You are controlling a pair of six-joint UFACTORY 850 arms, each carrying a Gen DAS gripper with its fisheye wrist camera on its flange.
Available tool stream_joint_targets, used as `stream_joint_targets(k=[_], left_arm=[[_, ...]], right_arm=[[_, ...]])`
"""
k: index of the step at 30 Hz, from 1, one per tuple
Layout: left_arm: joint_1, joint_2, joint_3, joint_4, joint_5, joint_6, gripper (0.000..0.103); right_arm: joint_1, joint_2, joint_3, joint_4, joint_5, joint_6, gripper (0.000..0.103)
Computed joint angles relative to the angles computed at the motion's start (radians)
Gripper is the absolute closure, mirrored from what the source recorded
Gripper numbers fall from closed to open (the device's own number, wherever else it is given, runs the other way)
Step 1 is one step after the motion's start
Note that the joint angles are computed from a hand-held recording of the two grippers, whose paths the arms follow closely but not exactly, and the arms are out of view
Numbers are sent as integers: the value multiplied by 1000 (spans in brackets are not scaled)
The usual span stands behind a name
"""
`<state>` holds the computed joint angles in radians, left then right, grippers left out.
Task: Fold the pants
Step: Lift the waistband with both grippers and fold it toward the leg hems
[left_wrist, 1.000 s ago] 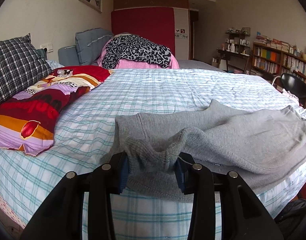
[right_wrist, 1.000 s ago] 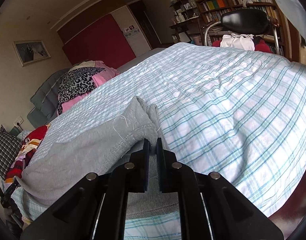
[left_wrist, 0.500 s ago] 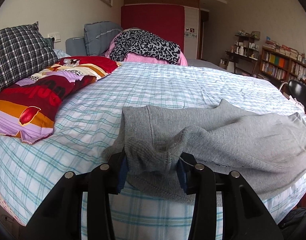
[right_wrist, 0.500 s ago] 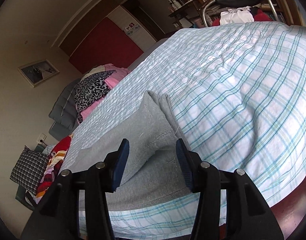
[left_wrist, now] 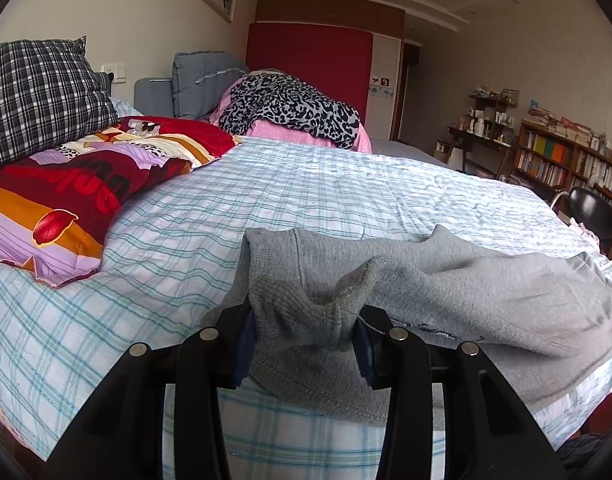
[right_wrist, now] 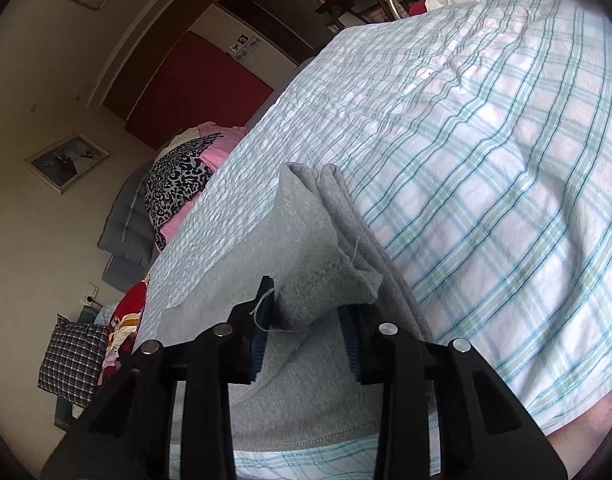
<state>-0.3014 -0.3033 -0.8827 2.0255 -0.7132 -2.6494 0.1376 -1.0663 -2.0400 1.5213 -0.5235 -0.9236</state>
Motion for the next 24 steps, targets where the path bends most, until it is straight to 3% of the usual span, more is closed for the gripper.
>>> stream_joint_targets(k=[3,5,8,14,21,24], left_arm=[[14,3,7,42,5,-59,61],[22,5,9,52,9,-77,62],[31,15,26,94,13,-132,62],[14,27,69,114,6,-108,61],[-32,2,61,-17,-49,96,60],[-46,-16,51,-78,-88,163,50]], right_arm=[[13,64,86,119,64,-195,90],[22,120,164,238,97,-379,91],[30,180,252,310,141,-520,91],[29,181,289,100,210,-330,91],[50,151,277,17,290,-273,91],[56,150,273,-40,313,-232,91]])
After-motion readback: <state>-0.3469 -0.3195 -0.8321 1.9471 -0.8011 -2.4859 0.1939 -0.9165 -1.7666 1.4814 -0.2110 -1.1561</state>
